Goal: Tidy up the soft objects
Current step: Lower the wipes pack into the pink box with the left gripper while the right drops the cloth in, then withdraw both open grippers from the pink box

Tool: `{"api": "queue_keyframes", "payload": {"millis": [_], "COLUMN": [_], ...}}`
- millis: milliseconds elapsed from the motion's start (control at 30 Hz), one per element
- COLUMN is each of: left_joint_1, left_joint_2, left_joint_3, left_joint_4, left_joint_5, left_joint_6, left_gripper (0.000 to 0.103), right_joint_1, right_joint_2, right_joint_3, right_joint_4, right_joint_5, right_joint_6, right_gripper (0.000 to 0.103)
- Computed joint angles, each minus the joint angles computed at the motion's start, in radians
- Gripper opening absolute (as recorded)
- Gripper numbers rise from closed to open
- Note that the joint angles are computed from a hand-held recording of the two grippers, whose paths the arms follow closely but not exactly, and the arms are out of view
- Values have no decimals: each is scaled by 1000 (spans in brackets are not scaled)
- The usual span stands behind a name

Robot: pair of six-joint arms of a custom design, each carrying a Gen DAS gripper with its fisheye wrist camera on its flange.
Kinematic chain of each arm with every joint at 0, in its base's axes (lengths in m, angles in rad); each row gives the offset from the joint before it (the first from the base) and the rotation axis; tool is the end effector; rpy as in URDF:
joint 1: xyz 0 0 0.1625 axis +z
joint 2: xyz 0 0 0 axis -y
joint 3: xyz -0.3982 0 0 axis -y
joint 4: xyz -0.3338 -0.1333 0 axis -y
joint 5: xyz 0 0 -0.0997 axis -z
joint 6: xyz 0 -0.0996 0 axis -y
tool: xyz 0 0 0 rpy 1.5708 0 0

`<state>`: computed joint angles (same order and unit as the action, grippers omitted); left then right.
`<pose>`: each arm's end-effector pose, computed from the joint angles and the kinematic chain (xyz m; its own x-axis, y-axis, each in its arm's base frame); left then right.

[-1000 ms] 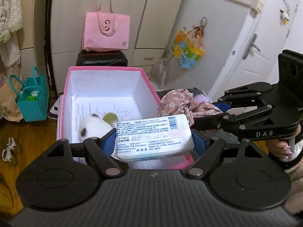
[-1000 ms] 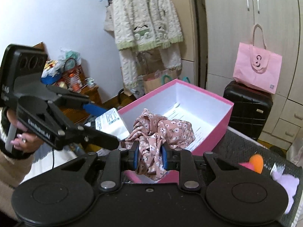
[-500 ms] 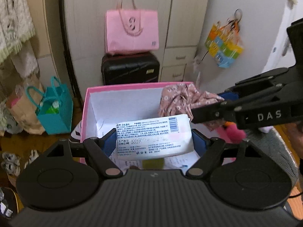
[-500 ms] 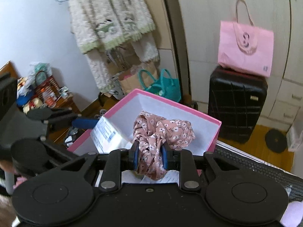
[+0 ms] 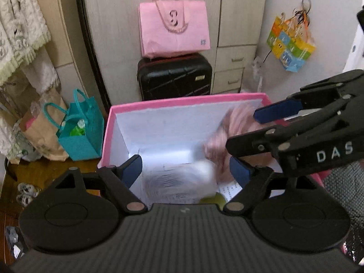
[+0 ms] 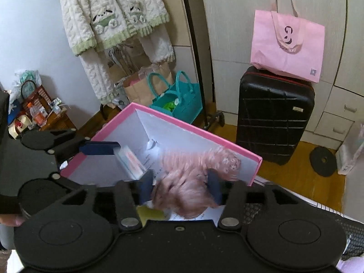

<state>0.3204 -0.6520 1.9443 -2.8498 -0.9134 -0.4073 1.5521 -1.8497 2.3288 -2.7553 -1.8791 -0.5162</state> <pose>-0.4200 -0.3439 0.0030 -0.5978 0.5674 -0.5663 0.7757 0.5878 -0.2298 0.0970 -0.3259 0.3838 -0.8324 -0.1892 0.5209 -0.4560 0.7679 -0.4498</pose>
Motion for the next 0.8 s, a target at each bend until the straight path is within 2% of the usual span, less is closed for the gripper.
{"api": "queue_keyframes", "payload": {"millis": [33, 200, 400, 500, 600, 800], "left_joint_1": [-6, -51, -139, -194, -266, -367], "left_joint_2": [-7, -69, -173, -210, -241, -301], "left_joint_3": [11, 87, 168, 186, 215, 249], "left_joint_4": [-19, -77, -34, 16, 43, 111], "left_joint_5": [7, 36, 47, 62, 104, 90], "left_joint_6": [8, -8, -35, -34, -44, -65], "left_gripper": [86, 87, 87, 87, 87, 88], "right_joint_1": [3, 26, 89, 138, 211, 320], "right_joint_2": [-8, -88, -224, -297, -354, -455], "right_joint_3": [3, 22, 41, 40, 42, 26], "right_joint_4": [-7, 27, 133, 204, 250, 383], "right_joint_5": [-2, -1, -12, -19, -58, -98], "right_joint_6": [0, -14, -17, -7, -3, 28], "right_gripper": [71, 72, 72, 72, 72, 73]}}
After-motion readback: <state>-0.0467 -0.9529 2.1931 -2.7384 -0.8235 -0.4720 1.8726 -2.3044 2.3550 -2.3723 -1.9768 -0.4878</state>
